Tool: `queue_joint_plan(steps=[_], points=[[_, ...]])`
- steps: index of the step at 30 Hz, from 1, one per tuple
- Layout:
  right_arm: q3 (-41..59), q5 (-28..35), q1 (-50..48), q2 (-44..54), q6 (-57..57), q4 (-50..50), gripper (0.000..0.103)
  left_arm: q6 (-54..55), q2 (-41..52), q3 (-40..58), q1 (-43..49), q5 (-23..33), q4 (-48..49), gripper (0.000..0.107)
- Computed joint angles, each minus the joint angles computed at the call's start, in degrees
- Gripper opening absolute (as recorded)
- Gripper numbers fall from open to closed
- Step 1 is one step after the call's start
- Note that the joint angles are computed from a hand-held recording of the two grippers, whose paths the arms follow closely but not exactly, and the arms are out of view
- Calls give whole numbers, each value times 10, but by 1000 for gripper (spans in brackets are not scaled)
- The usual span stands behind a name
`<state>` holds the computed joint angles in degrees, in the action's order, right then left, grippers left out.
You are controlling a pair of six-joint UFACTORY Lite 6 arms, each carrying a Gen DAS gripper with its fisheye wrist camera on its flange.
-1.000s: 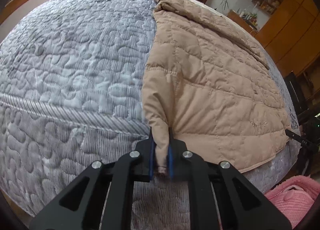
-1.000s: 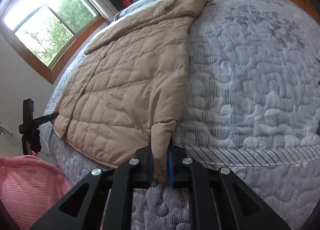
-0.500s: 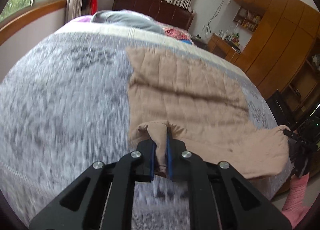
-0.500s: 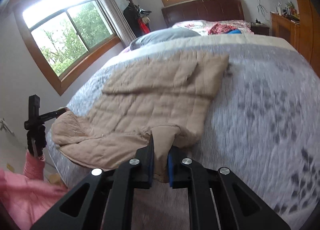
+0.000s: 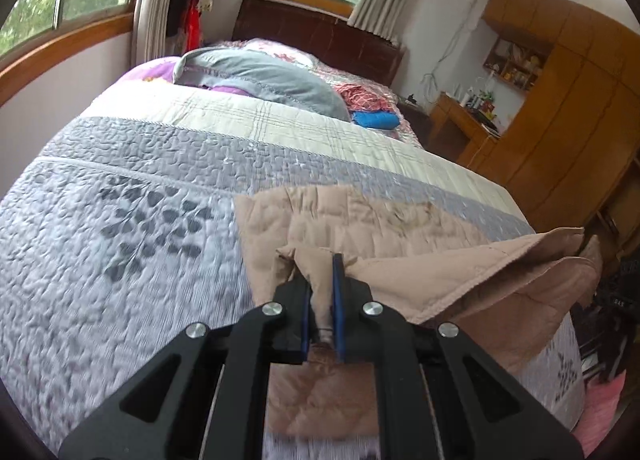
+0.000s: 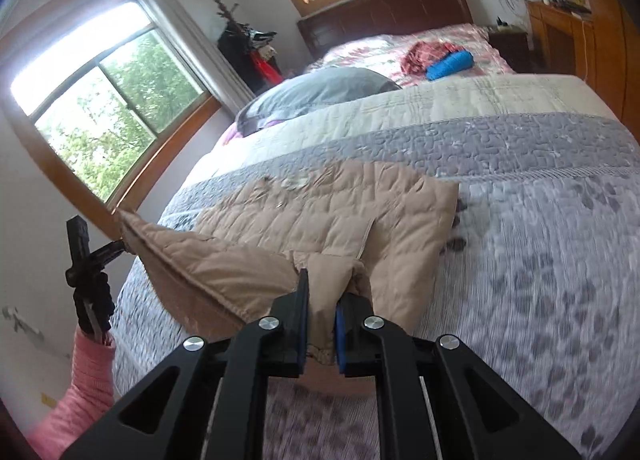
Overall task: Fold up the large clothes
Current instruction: 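Grasp the hem with both grippers and lift it toward the collar, then lay the hem over the coat body with both grippers and release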
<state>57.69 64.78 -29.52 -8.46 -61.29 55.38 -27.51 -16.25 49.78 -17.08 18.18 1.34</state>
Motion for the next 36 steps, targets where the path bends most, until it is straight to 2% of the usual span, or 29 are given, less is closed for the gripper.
queue_joint_plan(steps=[3, 8, 13, 19, 24, 26, 28, 30, 31, 32, 36], points=[[82, -46, 46, 104, 41, -3, 11, 47, 117, 77, 31, -20, -40, 8], [217, -88, 98, 269, 104, -23, 11, 116, 277, 191, 57, -23, -109, 8], [343, -102, 125, 417, 167, -50, 11, 206, 419, 293, 85, -6, -208, 8], [421, -105, 137, 507, 197, -59, 11, 279, 494, 344, 105, 4, -284, 9], [445, -88, 132, 536, 203, -48, 15, 323, 502, 358, 116, 26, -328, 11], [433, -72, 118, 528, 188, -26, 22, 377, 493, 355, 131, 48, -382, 14], [412, -46, 97, 513, 162, 6, 27, 478, 466, 330, 161, 85, -495, 20], [376, -47, 83, 481, 139, 18, 41, 545, 422, 286, 184, 105, -567, 28], [357, -67, 82, 460, 138, 13, 56, 556, 401, 264, 188, 99, -575, 40], [336, -86, 79, 439, 131, 12, 57, 543, 377, 247, 186, 85, -559, 48], [259, -81, 64, 386, 80, 24, 54, 508, 287, 160, 178, 52, -485, 48]])
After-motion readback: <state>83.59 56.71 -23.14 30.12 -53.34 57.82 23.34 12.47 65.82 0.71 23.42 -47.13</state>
